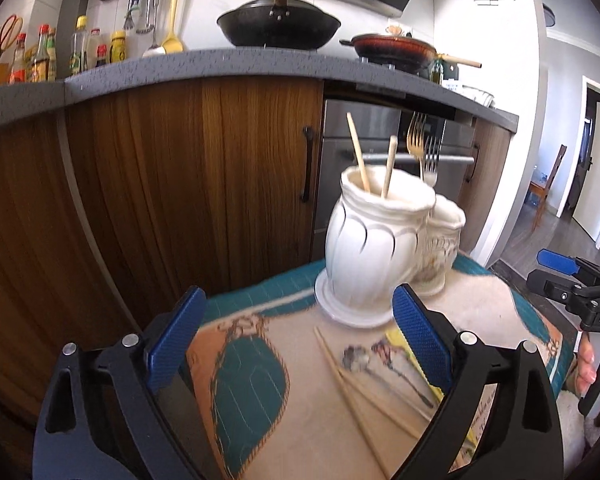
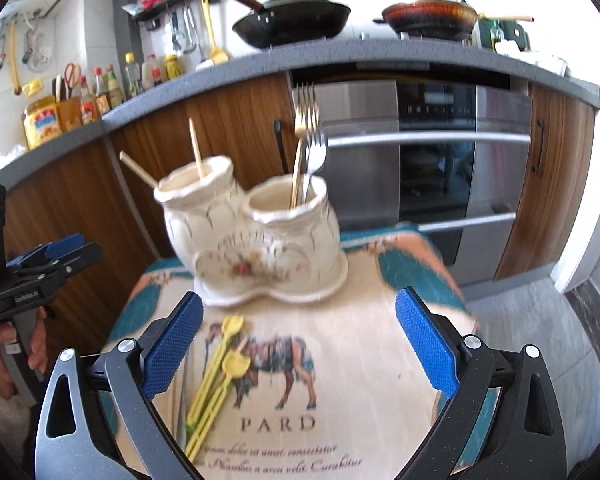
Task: Organize utensils
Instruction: 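Grasp the yellow plastic utensil with the right tool while the left tool moves toward a chopstick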
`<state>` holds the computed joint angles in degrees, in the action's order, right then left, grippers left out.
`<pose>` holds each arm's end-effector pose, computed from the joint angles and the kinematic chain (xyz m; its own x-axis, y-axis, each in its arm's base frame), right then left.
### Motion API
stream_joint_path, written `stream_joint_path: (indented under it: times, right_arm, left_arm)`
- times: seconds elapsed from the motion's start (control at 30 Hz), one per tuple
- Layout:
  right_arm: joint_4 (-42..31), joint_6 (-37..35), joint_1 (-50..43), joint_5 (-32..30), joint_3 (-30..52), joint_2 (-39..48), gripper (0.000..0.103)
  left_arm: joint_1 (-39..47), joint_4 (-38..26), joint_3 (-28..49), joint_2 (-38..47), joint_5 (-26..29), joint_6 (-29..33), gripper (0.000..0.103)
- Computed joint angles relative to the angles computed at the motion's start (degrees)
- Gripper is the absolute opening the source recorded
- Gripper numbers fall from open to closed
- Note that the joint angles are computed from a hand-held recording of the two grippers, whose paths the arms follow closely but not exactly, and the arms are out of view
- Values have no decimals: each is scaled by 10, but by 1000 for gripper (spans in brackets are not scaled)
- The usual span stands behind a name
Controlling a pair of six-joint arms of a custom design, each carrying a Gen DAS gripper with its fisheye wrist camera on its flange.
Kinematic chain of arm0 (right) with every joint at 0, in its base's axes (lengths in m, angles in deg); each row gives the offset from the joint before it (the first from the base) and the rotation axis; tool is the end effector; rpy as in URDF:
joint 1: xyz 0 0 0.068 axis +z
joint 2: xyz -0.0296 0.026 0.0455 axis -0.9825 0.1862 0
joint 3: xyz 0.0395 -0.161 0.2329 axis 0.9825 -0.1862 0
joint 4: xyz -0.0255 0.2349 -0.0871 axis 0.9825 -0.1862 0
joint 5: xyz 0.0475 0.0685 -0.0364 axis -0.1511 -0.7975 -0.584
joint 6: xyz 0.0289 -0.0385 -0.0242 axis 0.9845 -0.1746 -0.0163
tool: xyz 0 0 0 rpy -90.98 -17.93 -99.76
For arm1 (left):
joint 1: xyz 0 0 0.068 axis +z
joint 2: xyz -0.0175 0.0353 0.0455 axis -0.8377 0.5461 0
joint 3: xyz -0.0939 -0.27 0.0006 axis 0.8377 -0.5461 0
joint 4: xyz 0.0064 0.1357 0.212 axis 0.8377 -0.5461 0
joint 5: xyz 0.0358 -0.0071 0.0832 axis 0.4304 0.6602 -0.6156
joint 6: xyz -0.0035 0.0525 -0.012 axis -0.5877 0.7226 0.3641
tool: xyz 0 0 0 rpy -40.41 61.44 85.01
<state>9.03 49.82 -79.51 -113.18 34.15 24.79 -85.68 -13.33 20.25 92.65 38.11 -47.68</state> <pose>0.3043 0.0134 0.2767 -0.5626 -0.0589 -0.8246 -0.3687 0.9107 0.1864 0.3221 -0.1601 0.2840 -0.5052 -0.0521 -0.8614 -0.0237 0.9986 -0.0465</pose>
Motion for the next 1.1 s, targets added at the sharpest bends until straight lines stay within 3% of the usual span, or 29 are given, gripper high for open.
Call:
stream_joint_path:
  times: [0.27, 0.73, 0.83, 0.9, 1.1]
  right_arm:
    - [-43, -40, 28, 28, -32, 17, 96]
    - [-55, -34, 60, 35, -50, 39, 94]
    - [-65, -33, 66, 26, -43, 48, 79]
    - [-72, -33, 73, 22, -36, 55, 63]
    - [-92, -31, 101, 19, -15, 79, 30]
  left_arm:
    - [-11, -29, -19, 30, 29, -42, 93]
    - [-19, -51, -21, 78, 62, -65, 92]
    - [-21, -55, -17, 88, 69, -61, 88]
    - [-23, -58, -11, 95, 75, -59, 84]
    - [-31, -65, 1, 113, 87, -52, 64]
